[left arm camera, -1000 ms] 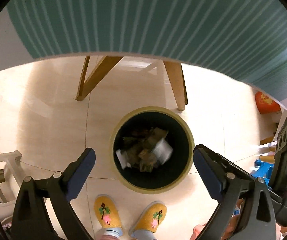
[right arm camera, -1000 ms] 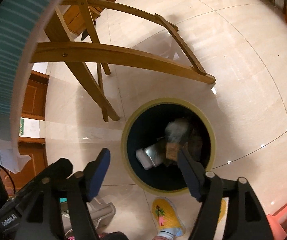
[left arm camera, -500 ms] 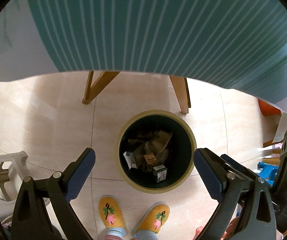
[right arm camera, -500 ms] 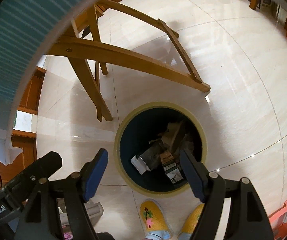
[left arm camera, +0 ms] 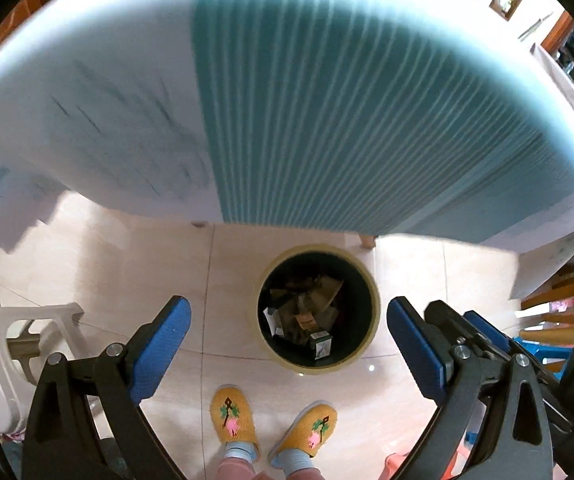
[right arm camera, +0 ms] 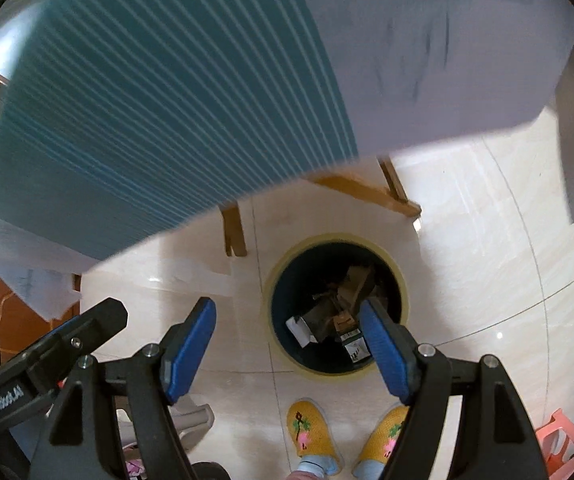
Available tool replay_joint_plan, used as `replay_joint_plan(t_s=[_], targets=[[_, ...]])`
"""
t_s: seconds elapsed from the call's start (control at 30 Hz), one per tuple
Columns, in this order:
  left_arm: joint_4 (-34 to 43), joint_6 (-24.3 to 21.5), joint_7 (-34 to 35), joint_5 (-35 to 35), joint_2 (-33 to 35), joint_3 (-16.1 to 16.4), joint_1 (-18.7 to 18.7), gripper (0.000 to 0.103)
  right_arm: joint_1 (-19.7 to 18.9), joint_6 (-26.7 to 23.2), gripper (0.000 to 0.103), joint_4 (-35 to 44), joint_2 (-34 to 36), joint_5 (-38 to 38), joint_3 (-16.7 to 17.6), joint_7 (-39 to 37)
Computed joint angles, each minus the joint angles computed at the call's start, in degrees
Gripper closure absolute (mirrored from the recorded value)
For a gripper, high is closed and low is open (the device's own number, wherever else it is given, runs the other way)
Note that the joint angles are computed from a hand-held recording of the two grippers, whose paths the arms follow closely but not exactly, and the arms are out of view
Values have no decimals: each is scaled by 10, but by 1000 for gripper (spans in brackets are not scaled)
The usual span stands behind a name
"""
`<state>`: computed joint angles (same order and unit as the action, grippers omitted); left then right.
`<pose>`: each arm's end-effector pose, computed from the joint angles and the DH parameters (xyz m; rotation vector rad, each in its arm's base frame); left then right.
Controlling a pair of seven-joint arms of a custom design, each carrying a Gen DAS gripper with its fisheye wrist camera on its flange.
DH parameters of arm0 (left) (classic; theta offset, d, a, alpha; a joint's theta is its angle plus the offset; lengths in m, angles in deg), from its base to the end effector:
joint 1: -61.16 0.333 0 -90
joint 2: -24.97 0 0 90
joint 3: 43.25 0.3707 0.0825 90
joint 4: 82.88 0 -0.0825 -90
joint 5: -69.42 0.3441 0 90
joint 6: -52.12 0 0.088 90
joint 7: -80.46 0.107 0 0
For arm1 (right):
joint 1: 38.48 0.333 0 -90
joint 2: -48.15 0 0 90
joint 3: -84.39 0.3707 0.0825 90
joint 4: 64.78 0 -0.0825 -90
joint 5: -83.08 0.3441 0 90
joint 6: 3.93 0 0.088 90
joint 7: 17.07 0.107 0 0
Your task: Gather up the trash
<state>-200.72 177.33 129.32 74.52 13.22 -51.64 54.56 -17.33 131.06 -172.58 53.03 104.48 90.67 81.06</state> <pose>0.4604 -0.1273 0.6235 -2.4380 1.5896 -0.4177 0.5184 0.2718 0.5744 -1.9834 1.7570 0.1484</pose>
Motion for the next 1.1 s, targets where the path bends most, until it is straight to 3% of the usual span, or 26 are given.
replay_joint_plan(t_s=[0.3, 0.6, 0.9, 1.1], targets=[[149, -125, 0, 57, 1, -11, 3, 5, -5, -82, 28, 124, -22, -36, -4, 26], [344, -249, 27, 100, 45, -23, -3, 5, -1, -182, 28, 301, -2, -89, -4, 54], [489, -326, 20, 141, 83, -37, -20, 5, 16, -259, 28, 467, 45, -127, -7, 73], [543, -360, 25, 171, 103, -40, -34, 5, 27, -294, 28, 541, 70, -139, -11, 72]])
